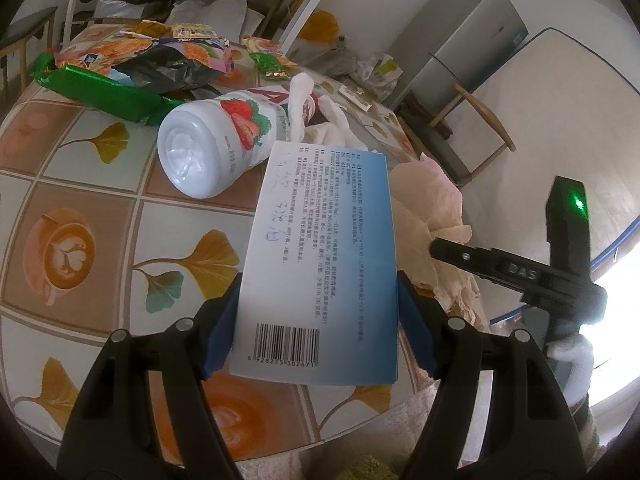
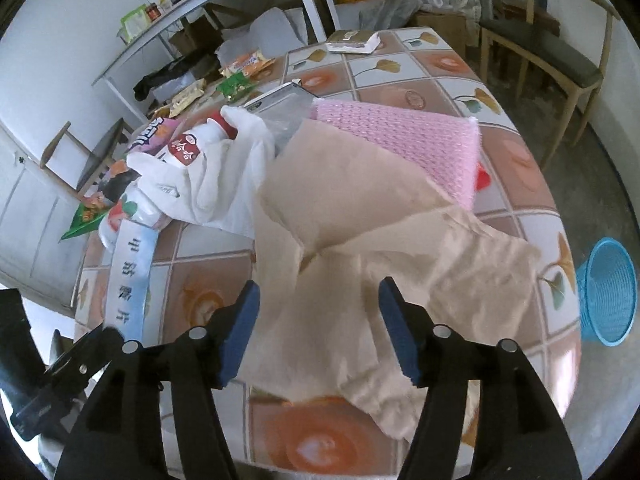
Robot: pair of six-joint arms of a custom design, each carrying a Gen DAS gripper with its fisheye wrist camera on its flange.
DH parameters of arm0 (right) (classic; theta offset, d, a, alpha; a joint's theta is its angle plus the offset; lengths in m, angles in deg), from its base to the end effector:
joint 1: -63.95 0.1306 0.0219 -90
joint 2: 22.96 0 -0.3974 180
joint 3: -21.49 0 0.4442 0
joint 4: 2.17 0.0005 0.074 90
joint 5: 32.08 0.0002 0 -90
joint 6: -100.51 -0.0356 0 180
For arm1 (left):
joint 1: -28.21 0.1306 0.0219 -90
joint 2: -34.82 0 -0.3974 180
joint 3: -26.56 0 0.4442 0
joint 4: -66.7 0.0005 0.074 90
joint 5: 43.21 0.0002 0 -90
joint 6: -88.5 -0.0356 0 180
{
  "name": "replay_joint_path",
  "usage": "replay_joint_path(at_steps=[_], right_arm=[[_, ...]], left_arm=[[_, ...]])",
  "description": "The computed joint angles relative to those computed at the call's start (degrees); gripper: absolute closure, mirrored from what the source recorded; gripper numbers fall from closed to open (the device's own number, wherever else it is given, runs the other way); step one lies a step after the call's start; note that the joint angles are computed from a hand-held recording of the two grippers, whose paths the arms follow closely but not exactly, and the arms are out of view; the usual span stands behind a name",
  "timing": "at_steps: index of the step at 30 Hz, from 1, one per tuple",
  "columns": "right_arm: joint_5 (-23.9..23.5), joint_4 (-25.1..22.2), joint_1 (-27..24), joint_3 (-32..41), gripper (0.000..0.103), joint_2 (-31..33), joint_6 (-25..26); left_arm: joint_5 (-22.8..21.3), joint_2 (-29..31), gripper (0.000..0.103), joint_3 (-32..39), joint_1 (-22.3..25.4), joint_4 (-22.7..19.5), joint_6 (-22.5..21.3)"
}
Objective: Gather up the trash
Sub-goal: 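Grasp the beige paper with the right tool while the left tool holds the box, then carry the box and beige paper in both tools to the wastebasket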
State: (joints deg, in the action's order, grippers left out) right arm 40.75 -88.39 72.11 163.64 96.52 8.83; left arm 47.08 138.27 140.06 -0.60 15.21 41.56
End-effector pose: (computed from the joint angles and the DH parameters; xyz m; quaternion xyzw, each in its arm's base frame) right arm 0.6670 0.1058 0.5510 -0.0885 0.9591 0.1642 0.2129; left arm 0.5550 -0.3060 0.5219 -0.1120 0.9046 -0.2432 0.3316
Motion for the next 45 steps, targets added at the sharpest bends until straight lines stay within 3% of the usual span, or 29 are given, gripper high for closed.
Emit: replay_joint_path(at_steps=[7,14,17,23,36,45], right_arm=[[2.72,-0.24,0.85,1.06,0.043,1.87,-2.19],[1.38,0.69,-0.08,0.01,0.088,1.24,-4.55],[1.05,1.88,-0.44,-0.68,0.095,0.19,-4.9],[-1.26,5.17,-1.02,-1.57,0.097,-2.63,-3.9],[-17.33,13.76,-3.86,2.01,0.097,-6.22,-7.68],[-15.92,14.5,-3.96,2.27,0.097,-6.42,-7.68]], left_arm=[[0.74,0.22,0.035,0.07,0.22,-0.14,-0.03],[1.45,0.59,0.035,0.24,0.26,-0.12,0.14],[1.5,0.68,0.035,0.24,0.29,0.0,0.35],[1.28,0.64,0.035,0.16,0.31,0.39,0.31],[0.95,0.29,0.035,0.16,0.23,1.66,-0.04],[1.06,-1.08,0.035,-0.47,0.04,5.28,-0.67]])
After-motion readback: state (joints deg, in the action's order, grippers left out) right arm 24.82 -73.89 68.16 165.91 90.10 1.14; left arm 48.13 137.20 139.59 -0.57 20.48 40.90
